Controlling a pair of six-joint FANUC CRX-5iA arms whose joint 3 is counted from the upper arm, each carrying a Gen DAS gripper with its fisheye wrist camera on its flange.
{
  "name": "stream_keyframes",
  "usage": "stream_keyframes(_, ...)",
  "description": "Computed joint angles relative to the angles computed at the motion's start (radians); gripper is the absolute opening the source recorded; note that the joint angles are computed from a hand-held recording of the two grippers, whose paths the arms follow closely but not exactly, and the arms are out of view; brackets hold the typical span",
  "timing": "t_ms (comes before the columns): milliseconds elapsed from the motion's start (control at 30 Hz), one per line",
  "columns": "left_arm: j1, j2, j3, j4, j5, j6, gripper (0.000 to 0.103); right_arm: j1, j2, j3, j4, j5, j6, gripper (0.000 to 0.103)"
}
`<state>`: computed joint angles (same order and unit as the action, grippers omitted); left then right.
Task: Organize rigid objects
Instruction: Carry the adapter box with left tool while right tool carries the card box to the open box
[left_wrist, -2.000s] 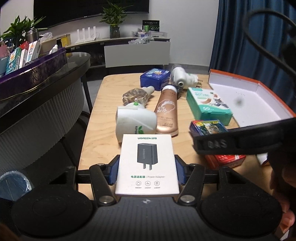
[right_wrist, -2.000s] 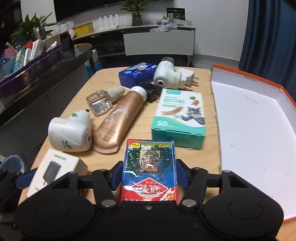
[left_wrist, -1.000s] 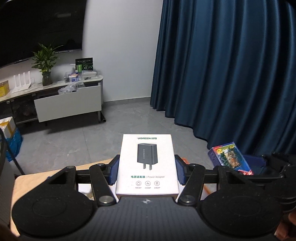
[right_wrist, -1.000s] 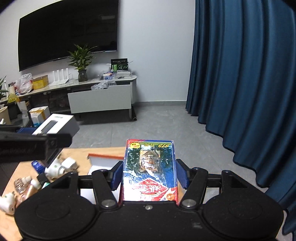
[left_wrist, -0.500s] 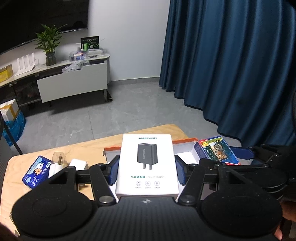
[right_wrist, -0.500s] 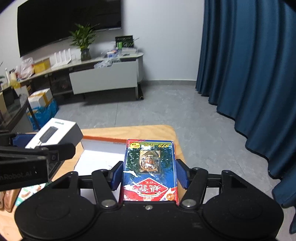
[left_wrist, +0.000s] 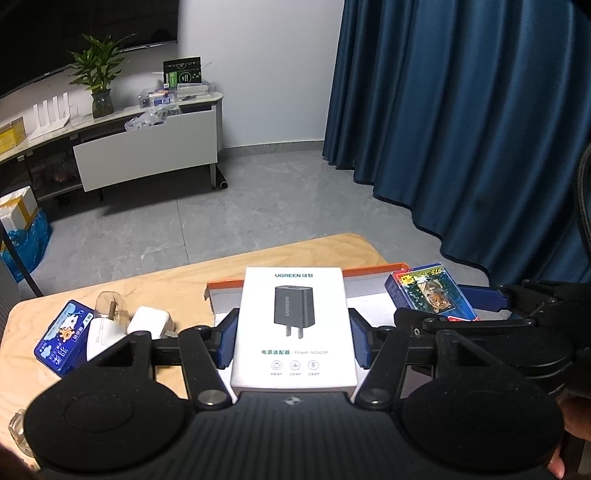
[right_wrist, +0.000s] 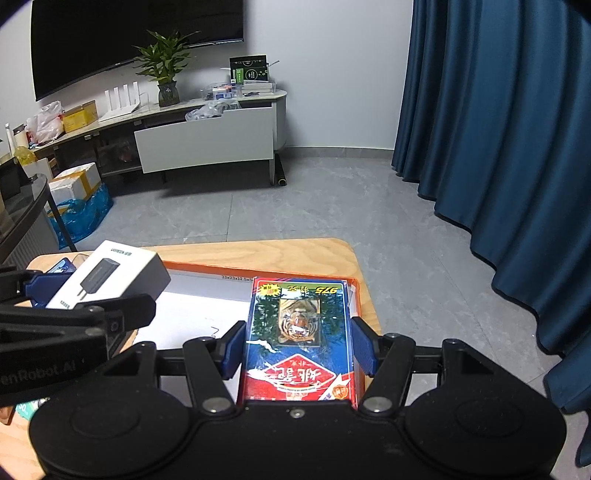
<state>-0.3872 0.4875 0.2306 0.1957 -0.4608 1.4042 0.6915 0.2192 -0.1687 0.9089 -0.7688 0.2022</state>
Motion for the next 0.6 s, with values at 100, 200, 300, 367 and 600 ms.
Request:
stream_keyframes(100, -0.001, 0.003, 0.007, -0.01, -0.004, 0.011, 0.059, -0.003, 0.003, 0.001, 0.0, 0.005, 0.003, 0.071)
stream_keyframes(200, -0.002, 0.007, 0.014, -0.02, -0.006, 0.024, 0.059, -0.013, 0.0, -0.014, 0.009, 0.022, -0.009, 0.071)
stream_keyframes(300, -0.003, 0.012, 0.02, -0.031, -0.012, 0.034, 0.059, -0.015, 0.003, -0.017, 0.008, 0.024, -0.017, 0.071)
stream_keyframes(367, -0.002, 0.013, 0.022, -0.036, -0.012, 0.035, 0.059, -0.015, 0.007, -0.013, 0.004, 0.021, -0.014, 0.071)
stream_keyframes(600, -0.003, 0.022, 0.035, -0.045, -0.021, 0.041, 0.059, -0.021, 0.02, 0.002, -0.014, 0.021, -0.002, 0.071)
